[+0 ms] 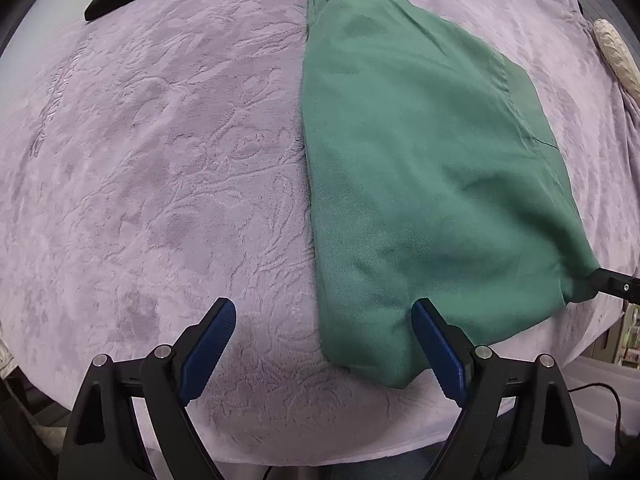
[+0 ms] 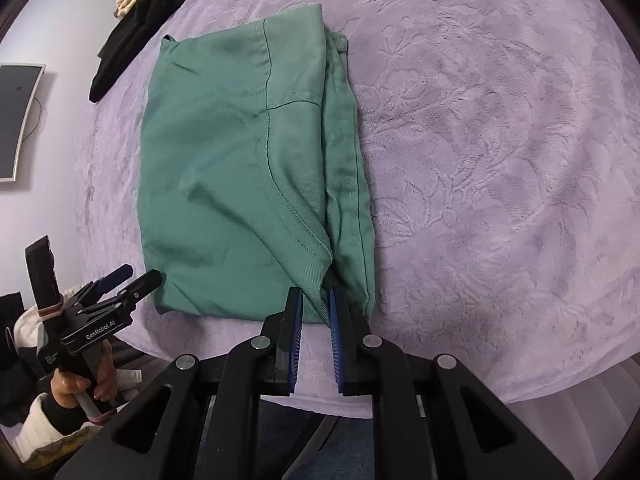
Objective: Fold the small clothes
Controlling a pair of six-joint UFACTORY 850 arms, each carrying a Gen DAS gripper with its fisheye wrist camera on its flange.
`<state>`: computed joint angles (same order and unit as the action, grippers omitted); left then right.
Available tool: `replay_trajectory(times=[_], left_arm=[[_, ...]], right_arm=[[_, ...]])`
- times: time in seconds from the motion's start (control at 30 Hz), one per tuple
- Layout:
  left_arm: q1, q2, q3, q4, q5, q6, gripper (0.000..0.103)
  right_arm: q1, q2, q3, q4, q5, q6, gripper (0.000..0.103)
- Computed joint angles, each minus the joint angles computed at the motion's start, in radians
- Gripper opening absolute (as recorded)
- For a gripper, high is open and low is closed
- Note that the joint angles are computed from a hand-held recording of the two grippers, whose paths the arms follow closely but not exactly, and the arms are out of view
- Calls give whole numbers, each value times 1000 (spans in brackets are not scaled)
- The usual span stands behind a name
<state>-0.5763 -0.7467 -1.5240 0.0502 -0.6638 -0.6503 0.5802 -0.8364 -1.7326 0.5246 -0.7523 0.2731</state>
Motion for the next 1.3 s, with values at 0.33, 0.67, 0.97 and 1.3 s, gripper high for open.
replay_trajectory(times=[0.33, 0.67, 0.97, 1.3], left_arm=[[-6, 12, -34, 65, -48, -84, 90], [-22, -9, -127, 105, -111, -150, 103], [-26, -16, -161, 141, -118, -182, 103], [-28, -26, -189, 168, -134, -201, 103]], right_arm=[[5, 19, -19, -96, 11, 90, 16], [51, -29, -188, -371, -45, 291, 87], [76, -59, -252, -522, -93, 379, 103], [79, -60, -258, -538, -107, 393, 103]])
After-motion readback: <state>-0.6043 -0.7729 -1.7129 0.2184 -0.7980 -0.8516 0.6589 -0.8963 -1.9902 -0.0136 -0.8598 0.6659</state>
